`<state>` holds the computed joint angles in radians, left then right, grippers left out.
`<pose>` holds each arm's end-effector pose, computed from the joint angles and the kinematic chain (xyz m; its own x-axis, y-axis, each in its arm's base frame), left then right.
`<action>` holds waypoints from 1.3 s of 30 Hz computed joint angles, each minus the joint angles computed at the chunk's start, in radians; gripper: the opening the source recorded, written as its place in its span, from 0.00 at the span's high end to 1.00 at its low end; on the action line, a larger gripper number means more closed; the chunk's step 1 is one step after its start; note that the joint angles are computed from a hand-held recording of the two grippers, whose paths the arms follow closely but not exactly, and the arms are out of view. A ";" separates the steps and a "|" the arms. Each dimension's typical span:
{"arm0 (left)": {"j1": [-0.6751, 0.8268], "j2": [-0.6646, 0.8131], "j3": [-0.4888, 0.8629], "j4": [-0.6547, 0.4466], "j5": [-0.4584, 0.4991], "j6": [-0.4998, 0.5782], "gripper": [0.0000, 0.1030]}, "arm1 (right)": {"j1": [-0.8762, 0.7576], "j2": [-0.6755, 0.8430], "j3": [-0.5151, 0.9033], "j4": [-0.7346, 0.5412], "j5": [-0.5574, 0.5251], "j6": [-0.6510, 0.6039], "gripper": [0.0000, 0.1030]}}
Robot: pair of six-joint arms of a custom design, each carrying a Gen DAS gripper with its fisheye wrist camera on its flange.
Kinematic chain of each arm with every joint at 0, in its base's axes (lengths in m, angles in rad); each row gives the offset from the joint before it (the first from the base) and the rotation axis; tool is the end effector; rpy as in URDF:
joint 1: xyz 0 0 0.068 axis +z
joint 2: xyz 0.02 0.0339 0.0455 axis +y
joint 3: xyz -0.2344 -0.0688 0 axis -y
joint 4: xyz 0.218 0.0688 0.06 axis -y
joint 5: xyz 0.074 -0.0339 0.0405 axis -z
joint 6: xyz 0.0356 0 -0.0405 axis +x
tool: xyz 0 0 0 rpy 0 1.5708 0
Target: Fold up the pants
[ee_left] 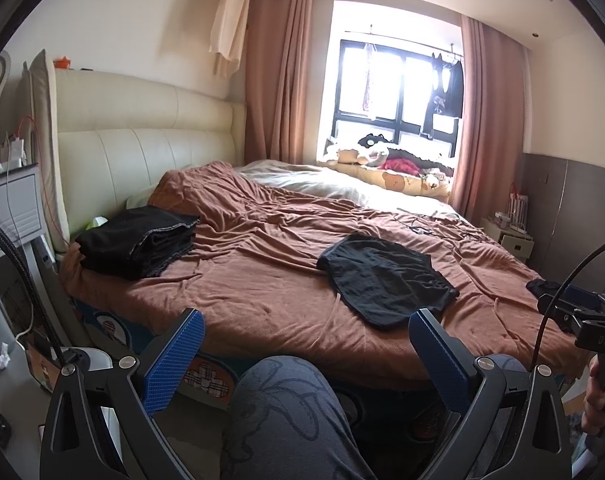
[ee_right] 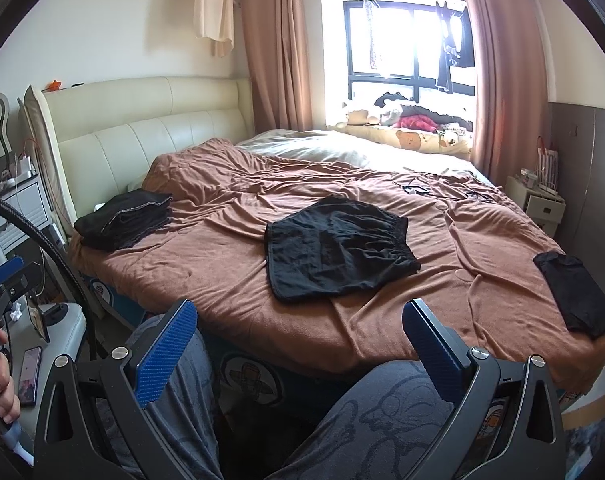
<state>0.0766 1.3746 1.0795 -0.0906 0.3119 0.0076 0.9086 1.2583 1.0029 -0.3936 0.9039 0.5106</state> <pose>0.3002 0.0121 0.2968 -0.3735 -0.0214 -0.9274 0.2135 0.9709 -0.1084 0.1761 0.1804 0.2815 -0.3745 0.0113 -0.9272 0.0918 0.9955 -0.0250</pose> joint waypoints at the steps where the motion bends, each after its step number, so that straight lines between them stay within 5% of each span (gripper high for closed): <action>1: -0.004 0.018 0.026 -0.017 0.002 0.005 0.00 | -0.007 0.006 0.010 -0.006 -0.007 0.000 0.00; 10: -0.017 0.163 0.162 -0.022 0.007 0.005 0.00 | -0.123 0.054 0.064 0.031 -0.095 -0.032 0.00; 18: -0.021 0.300 0.310 -0.063 0.028 -0.028 0.00 | -0.193 0.169 0.239 -0.090 -0.118 -0.022 0.00; 24: -0.048 0.374 0.383 -0.085 0.006 -0.040 0.00 | -0.260 0.179 0.215 -0.022 -0.179 -0.056 0.00; 39: -0.131 0.757 0.831 -0.295 -0.017 -0.071 0.00 | -0.524 0.334 0.304 0.019 -0.432 -0.058 0.00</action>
